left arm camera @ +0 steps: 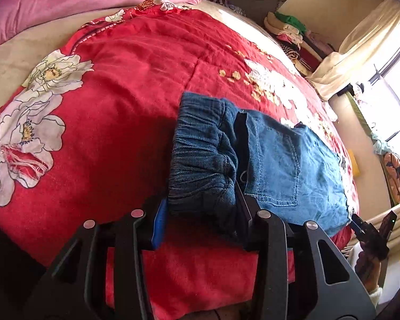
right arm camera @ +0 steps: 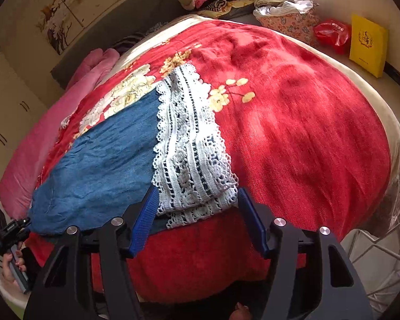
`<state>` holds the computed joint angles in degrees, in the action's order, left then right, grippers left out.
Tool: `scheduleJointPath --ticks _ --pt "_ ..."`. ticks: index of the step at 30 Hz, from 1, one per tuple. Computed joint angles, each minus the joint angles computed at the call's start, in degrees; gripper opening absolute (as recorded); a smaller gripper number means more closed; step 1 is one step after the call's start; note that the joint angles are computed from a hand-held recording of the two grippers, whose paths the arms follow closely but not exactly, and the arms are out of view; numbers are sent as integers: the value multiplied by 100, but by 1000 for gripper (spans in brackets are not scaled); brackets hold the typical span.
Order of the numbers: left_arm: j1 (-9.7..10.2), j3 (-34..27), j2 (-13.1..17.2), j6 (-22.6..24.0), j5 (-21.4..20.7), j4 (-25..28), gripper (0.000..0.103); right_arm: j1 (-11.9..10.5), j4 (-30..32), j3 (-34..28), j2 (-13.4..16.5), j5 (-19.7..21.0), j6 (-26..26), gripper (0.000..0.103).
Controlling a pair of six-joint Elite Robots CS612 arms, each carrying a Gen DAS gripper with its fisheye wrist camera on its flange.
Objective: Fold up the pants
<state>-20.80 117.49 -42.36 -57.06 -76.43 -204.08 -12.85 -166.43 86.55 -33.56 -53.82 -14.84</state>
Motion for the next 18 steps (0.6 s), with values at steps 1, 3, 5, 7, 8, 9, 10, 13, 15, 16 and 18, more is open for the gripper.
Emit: scheduleJointPath --ticks 1,3,5,7,8,9,10,13,15,16,18 --pt "6 -5 24 0 -50 -3 34 -5 80 -25 27 27 39 59" --pt "15 -9 50 -17 -59 15 37 -1 1 -25 59 -11 55 51" --pt "12 -15 50 -24 -6 114 46 43 -137 -2 64 -274 -54 45" --pt "-4 -23 48 -23 94 210 51 81 -259 34 58 -452 -200 44" --pt "-11 -32 47 3 131 250 52 108 -336 52 54 -567 -268 44" --pt "-20 -37 44 19 171 285 53 129 -384 62 52 -647 -283 44" --pt "-23 -44 39 37 214 323 55 143 -414 70 47 -707 -305 44" --pt "-37 14 -8 -27 270 261 58 128 -341 108 -12 -701 -390 46" --pt "-71 102 -79 -25 371 142 61 65 -307 155 -66 -543 -329 46" --pt "-98 157 -133 -28 457 118 63 33 -368 185 -89 -480 -313 46" --pt "-179 253 -268 -7 750 180 64 -24 -574 284 -147 -357 -266 46"
